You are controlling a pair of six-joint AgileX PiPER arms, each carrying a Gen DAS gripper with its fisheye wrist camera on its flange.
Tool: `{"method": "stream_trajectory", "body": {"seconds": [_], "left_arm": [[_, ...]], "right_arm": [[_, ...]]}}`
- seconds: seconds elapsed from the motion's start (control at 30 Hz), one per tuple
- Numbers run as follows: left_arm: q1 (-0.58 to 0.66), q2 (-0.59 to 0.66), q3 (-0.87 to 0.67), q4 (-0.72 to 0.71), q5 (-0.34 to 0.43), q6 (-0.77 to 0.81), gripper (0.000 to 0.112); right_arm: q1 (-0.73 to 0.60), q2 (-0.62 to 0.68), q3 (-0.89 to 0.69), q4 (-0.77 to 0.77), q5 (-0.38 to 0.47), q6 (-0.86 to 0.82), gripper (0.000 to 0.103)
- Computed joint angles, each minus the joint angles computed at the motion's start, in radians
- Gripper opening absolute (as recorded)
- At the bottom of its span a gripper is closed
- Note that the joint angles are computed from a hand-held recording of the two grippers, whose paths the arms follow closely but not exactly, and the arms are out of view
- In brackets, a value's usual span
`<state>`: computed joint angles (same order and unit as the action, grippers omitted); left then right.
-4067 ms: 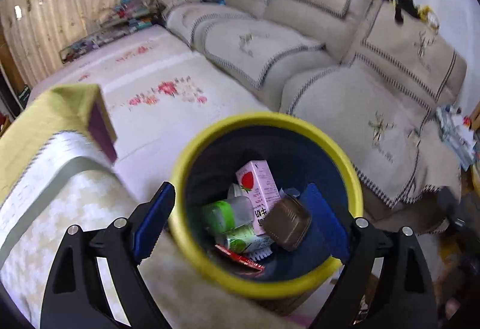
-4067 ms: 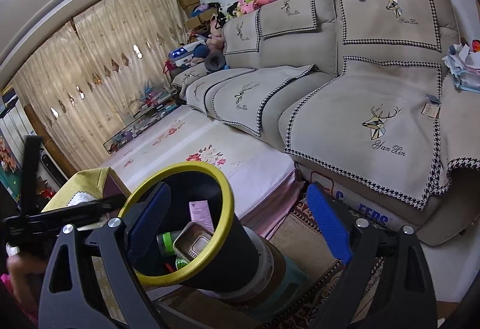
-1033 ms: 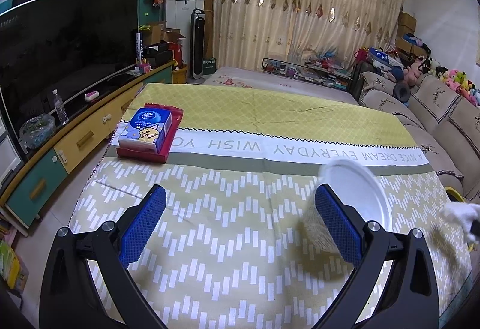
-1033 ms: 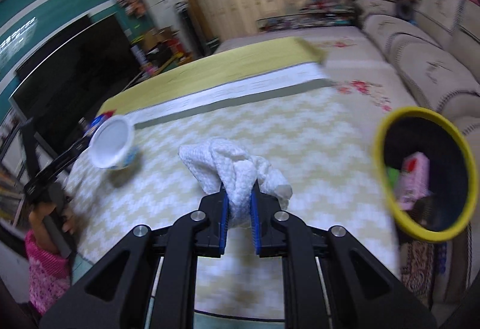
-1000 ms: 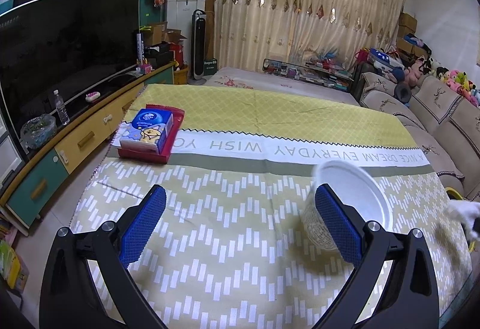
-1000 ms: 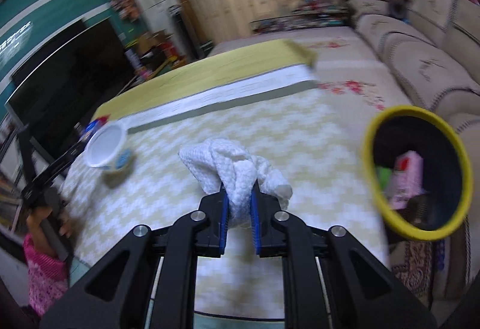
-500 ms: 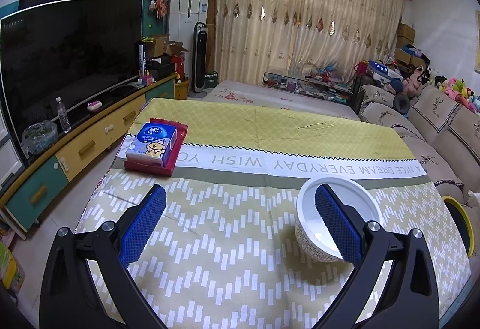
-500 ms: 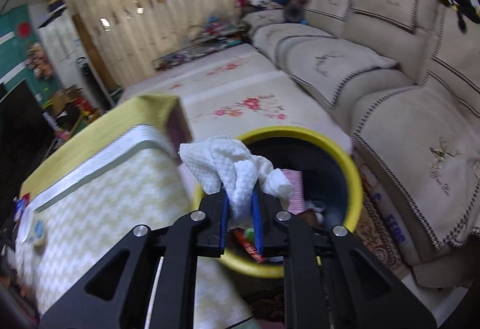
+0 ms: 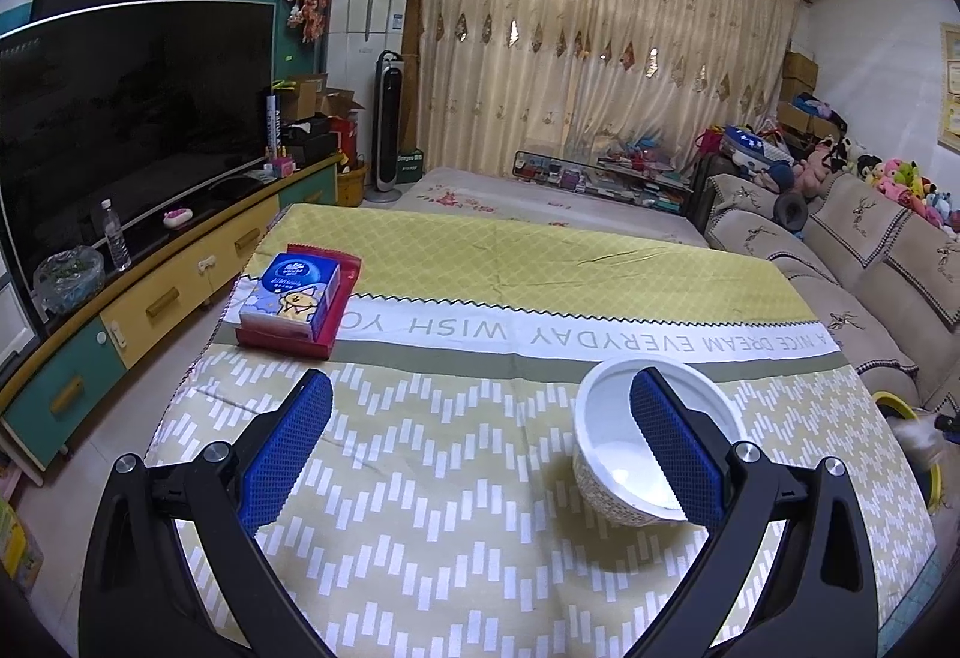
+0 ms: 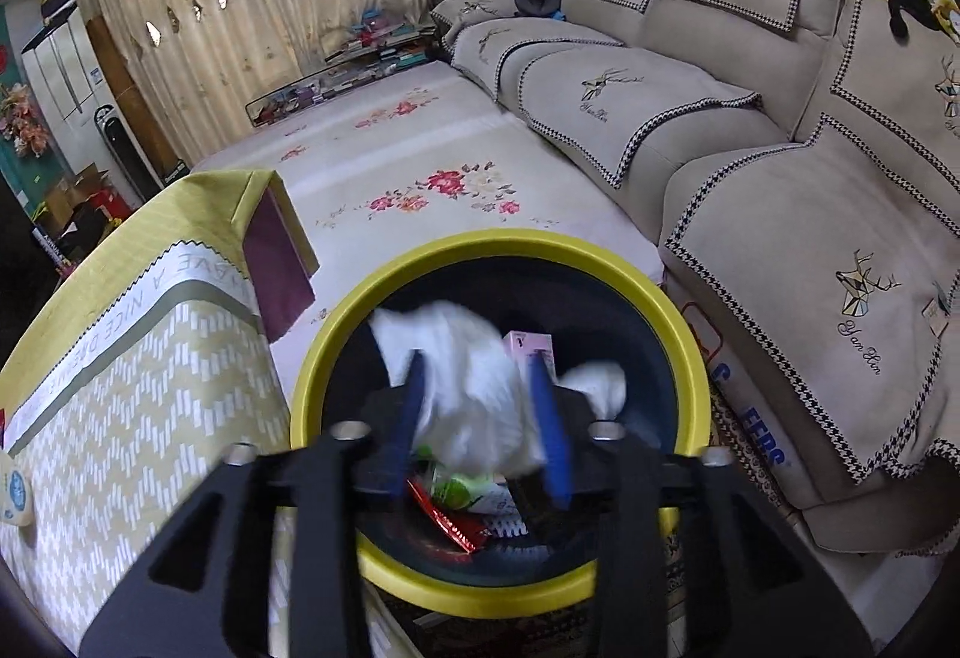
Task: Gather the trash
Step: 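Carry the white cloth into the bin with the right tool while the left tool grasps the white bowl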
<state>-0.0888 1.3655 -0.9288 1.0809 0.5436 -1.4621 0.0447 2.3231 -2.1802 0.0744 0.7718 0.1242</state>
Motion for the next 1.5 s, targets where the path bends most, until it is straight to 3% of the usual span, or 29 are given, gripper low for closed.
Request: {"method": "stream_trajectory", "body": {"seconds": [0.1,0.27,0.4,0.47,0.57,0.7,0.83,1.13,1.5], "left_arm": [[-0.008,-0.005,0.006,0.016,-0.02,-0.004,0.098],[-0.026,-0.005,0.007,0.015,-0.052,0.022,0.098],[-0.015,0.02,-0.017,-0.111,-0.103,0.166,0.098],[-0.022,0.035,-0.031,-0.147,-0.107,0.208,0.098],[-0.035,0.065,-0.067,-0.21,-0.092,0.288,0.098],[-0.025,0.104,-0.125,-0.407,-0.103,0.487,0.098],[-0.025,0.174,-0.191,-0.517,-0.075,0.623,0.098],[-0.055,0.278,-0.302,-0.52,-0.014,0.687,0.098],[-0.029,0.353,-0.364,-0.593,-0.01,0.756,0.098]], "right_arm": [[0.014,-0.048,0.076,-0.004,-0.058,0.009,0.053],[0.071,-0.201,0.327,0.077,-0.229,-0.077,0.059],[0.145,-0.29,0.48,0.191,-0.325,-0.213,0.06],[0.205,-0.323,0.544,0.132,-0.384,-0.202,0.061],[0.273,-0.343,0.597,-0.073,-0.451,-0.05,0.063],[0.286,-0.336,0.603,-0.034,-0.438,-0.092,0.064],[0.258,-0.334,0.598,0.075,-0.427,-0.163,0.065],[0.241,-0.307,0.554,0.135,-0.382,-0.203,0.065],[0.227,-0.29,0.527,0.167,-0.357,-0.229,0.065]]}}
